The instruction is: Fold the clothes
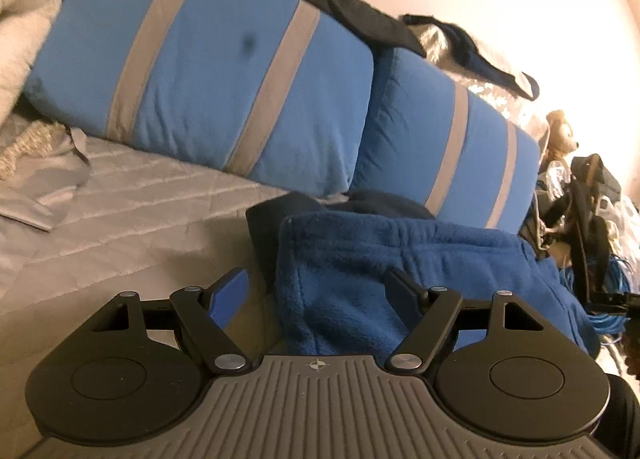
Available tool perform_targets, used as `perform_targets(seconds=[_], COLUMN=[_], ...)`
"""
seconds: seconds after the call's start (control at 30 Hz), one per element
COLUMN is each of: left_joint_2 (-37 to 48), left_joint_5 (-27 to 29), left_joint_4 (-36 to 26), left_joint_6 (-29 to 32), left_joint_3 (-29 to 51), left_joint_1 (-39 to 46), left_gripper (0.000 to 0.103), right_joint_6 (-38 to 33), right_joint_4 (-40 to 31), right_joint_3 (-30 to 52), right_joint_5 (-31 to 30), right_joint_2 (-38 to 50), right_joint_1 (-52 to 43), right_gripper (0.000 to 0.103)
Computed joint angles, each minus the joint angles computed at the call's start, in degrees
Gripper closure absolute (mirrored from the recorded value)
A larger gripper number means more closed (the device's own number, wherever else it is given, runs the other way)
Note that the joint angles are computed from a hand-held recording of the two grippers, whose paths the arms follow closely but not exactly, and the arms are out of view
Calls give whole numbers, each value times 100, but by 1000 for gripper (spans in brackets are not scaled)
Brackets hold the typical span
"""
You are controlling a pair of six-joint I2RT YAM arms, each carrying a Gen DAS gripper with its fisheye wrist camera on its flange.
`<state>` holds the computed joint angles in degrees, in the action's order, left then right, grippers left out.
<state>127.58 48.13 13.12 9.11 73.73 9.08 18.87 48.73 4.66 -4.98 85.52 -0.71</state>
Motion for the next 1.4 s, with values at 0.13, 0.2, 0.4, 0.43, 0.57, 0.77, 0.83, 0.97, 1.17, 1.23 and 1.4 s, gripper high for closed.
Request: perform_targets(seconds=[0.13,0.2,0.4,0.43,0.57,0.77,0.83,0.97,1.17,1.23,1.4], left_joint_2=[510,772,1325,1348,1083,520,438,362,336,322,211], left_joint_5=[293,447,596,645,512,-150,-275,-473,-622,-670,-801], left_joint_4=[-588,-806,-1526,-1508,-961,-553,-553,-634,-535,-530,-561], left_joint_6=[-161,-351,-405,-467,-931,-1293,-1306,-1254,-1362,-1395,-1429], left_joint_3=[764,1144,2096,2132,1764,1233,1197,1201,1107,1101,1126], left_joint_1=[17,13,-63,-62,-74,-187,-215,-272,-308,-326,-368], left_gripper=[28,28,42,52,83,85,85,85,85,85,86], right_joint_6=[-55,-83,-259,-296,-343,-566,-662,-717,-1068,-1219,-1171], right_joint_4=[-34,-8,-40,-23,98,379,615,993,563,272,-84], right_joint_3=[4,-17,-30,-30,-26,94,131,371,1337,1734,2419], right_joint_5=[-4,-42,133,170,144,78,9,-301,-918,-1013,-1439], right_joint_2=[25,41,99,132,293,750,939,1246,1740,2004,2563], right_joint_1=[30,44,276,315,337,185,65,-354,-928,-1009,-1220], right_gripper=[0,0,0,0,0,0,0,0,7,14,78])
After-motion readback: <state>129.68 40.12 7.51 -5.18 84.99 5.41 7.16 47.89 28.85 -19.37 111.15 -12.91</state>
